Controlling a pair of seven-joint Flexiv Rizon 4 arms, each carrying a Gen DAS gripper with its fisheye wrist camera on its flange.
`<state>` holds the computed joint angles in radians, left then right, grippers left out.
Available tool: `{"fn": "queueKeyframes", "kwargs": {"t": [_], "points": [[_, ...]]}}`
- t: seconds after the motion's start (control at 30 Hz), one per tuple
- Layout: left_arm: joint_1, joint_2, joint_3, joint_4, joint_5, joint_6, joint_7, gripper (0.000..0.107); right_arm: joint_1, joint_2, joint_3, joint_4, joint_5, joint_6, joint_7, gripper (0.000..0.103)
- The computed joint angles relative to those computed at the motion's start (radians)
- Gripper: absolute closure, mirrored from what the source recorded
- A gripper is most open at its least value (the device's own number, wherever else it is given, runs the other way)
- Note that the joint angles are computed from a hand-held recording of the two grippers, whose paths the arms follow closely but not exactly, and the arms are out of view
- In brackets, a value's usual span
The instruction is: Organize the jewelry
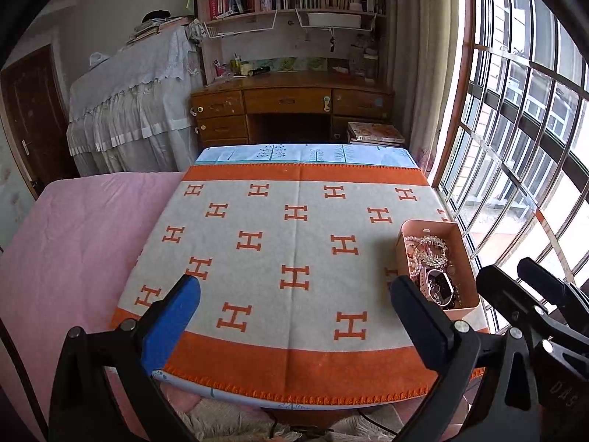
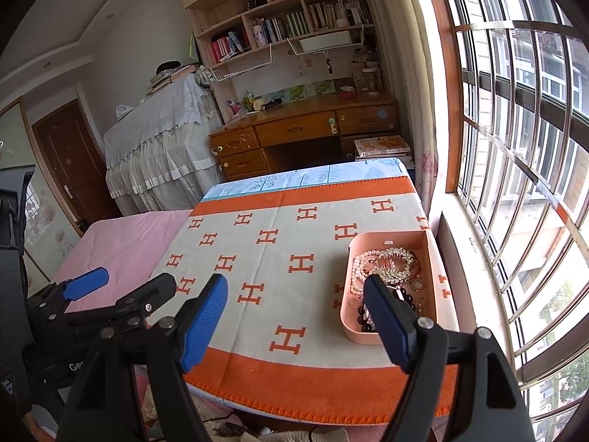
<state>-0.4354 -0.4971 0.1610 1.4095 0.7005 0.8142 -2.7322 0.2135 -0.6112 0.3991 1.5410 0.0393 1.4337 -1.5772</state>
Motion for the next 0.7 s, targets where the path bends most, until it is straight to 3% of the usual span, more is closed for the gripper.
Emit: {"fn": "queueKeyframes", "kwargs": {"t": [0.7], "points": [[0.007, -0.014, 0.0, -0.006, -0.024, 0.008, 0.021, 0.005, 0.007, -0.001, -0.018, 0.005, -0.027, 0.015, 0.024, 0.026]]}}
